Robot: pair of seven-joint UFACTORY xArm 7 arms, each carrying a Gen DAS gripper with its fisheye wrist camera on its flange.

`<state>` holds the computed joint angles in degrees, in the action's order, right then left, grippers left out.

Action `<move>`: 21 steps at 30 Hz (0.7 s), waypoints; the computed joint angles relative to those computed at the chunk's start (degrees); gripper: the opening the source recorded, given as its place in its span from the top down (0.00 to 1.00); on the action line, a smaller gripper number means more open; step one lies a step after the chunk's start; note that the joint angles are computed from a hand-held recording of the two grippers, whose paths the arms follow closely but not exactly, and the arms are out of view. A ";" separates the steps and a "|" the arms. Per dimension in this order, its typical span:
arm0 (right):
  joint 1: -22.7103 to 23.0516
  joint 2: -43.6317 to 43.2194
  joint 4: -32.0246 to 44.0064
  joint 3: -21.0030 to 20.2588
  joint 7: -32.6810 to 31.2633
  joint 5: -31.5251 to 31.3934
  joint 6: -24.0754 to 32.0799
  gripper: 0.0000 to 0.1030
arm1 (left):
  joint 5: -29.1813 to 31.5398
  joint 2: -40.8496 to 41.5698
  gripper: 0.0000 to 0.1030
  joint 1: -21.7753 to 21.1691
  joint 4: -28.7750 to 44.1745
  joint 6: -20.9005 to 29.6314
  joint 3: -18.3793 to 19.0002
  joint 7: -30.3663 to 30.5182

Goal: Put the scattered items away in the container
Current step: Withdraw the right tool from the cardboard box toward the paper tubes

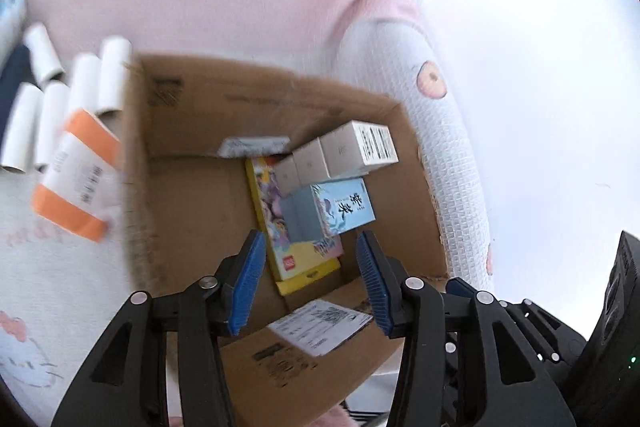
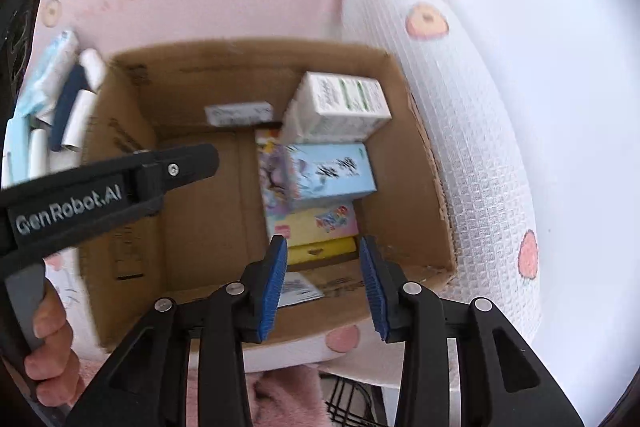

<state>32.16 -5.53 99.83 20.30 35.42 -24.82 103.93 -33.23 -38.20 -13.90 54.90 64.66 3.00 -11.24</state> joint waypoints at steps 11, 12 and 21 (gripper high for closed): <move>14.26 9.59 14.10 4.42 6.77 -12.81 6.90 0.60 | 0.06 -11.77 0.49 2.86 -3.73 4.68 7.98 1.58; 16.08 11.01 16.23 4.51 6.98 -14.48 8.04 0.60 | 0.04 -12.34 0.49 2.89 -4.21 4.88 8.63 2.79; 29.02 18.73 21.46 1.53 9.89 -24.06 9.56 0.60 | 7.39 -20.52 0.48 9.66 -6.89 8.76 16.75 15.15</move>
